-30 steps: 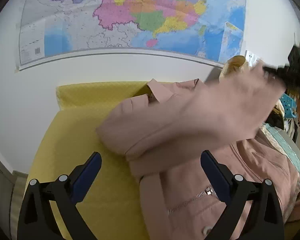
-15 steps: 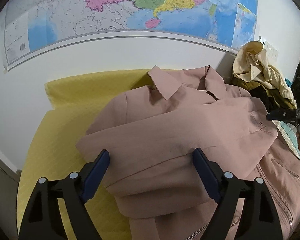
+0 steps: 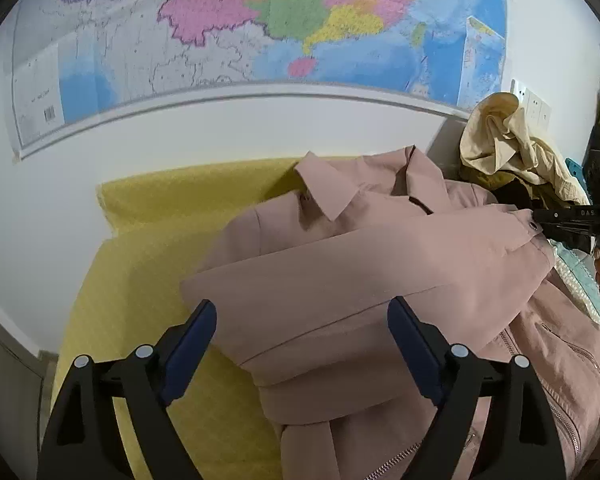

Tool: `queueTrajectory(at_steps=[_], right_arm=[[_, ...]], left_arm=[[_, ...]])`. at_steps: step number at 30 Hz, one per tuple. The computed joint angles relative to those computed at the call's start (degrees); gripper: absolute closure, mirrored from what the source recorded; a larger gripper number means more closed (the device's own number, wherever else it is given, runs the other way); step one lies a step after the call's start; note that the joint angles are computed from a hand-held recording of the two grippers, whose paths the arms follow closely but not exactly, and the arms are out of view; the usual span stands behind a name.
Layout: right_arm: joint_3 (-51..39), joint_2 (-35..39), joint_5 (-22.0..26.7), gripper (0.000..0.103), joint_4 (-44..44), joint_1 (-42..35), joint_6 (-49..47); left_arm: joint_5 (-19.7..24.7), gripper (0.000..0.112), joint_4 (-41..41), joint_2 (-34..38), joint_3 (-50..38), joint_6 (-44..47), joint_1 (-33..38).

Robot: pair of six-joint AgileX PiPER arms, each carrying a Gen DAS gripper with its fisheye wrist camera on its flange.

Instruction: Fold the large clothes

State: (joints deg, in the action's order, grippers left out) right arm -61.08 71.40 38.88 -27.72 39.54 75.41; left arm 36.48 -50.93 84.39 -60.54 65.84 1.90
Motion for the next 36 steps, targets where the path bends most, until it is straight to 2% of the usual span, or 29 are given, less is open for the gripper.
queueTrajectory(at_steps=[1, 2, 3, 5, 8, 10, 12, 13, 17, 18, 20, 21, 23, 25, 26, 28, 29, 30, 34, 36], right_arm=[[0.22, 0.22, -1.08, 0.097, 2.85, -0.64, -2.68], [-0.97, 1.82, -0.26, 0.087, 4.74, -0.30, -5.78], [-2.30, 3.37, 1.05, 0.058, 5.38, 0.20, -7.54], [-4.08, 6.18, 3.09, 0.037, 2.69, 2.31, -5.55], [-4.06, 8.86, 0.32, 0.037, 5.75, 0.63, -7.09], [-5.22, 11.24, -0.18, 0.054, 6.89, 0.09, -9.07], [-7.09, 12.85, 1.36, 0.085, 7.47, 0.09, -11.40], [-7.32, 12.55, 1.79, 0.088, 6.24, 0.34, -10.74], [-5.35, 6.83, 3.56, 0.096, -3.05, 2.36, -1.97], [-4.13, 4.35, 4.87, 0.101, -6.49, 2.86, 1.78], [-1.96, 1.18, 7.89, 0.103, -10.33, 2.31, 7.00], [-0.62, -0.09, 6.89, 0.102, -9.01, 0.84, 7.38], [2.64, -1.72, 1.91, 0.102, -2.21, -3.56, 4.02], [3.33, -0.90, 2.00, 0.102, -0.02, -3.16, 1.60], [3.42, -0.69, 1.72, 0.099, 0.29, -2.59, 1.62], [3.54, -0.66, 0.89, 0.078, -2.06, -0.31, 4.33], [2.99, -0.35, 0.46, 0.046, -2.59, 0.82, 3.87], [2.25, 0.40, 1.04, 0.031, -3.64, 1.94, 4.40], [-3.82, 6.85, 5.30, 0.032, -1.30, 3.10, -2.70], [-4.28, 9.12, 3.19, 0.032, 2.75, 0.10, -6.53]], left_arm=[[-0.88, 0.028, 0.68, -0.22, 0.17, -0.37, -0.54], [-1.03, 0.028, 0.74, -0.15, 0.12, -0.29, -0.74], [-1.14, 0.028, 0.86, 0.00, 0.02, -0.54, -0.99], [-1.09, 0.028, 1.06, 0.42, -0.20, -1.11, -1.23], [-1.49, 0.028, 2.20, 1.02, -0.43, -2.36, -1.82], [-1.70, 0.028, 2.89, 1.37, -0.60, -3.04, -2.19], [-2.35, 0.028, 3.67, 1.29, -0.52, -3.71, -2.49], [-2.22, 0.028, 3.40, 1.12, -0.52, -3.46, -2.32], [-1.49, 0.028, 1.59, 0.36, -0.70, -2.30, -1.10], [-1.11, 0.027, 0.83, 0.08, -0.81, -1.83, -0.67], [0.02, 0.027, -0.96, -0.25, -1.02, -0.30, -0.05], [0.35, 0.027, -1.41, -0.28, -1.09, 0.10, -0.11], [-0.17, 0.027, -0.25, 0.35, -1.27, -0.23, -1.74], [-3.46, 0.028, 4.52, 1.39, -1.19, -3.51, -4.92], [-3.64, 0.033, 6.79, 2.48, -1.76, -5.23, -6.08], [-4.31, 0.035, 11.51, 4.57, -3.05, -9.70, -8.22], [-4.67, 0.035, 12.03, 5.04, -3.19, -10.03, -8.78], [-4.91, 0.035, 12.10, 5.34, -3.30, -9.91, -9.18], [-5.07, 0.035, 12.66, 5.94, -4.23, -10.65, -10.09], [-5.62, 0.035, 13.54, 6.16, -4.31, -11.29, -10.43]])
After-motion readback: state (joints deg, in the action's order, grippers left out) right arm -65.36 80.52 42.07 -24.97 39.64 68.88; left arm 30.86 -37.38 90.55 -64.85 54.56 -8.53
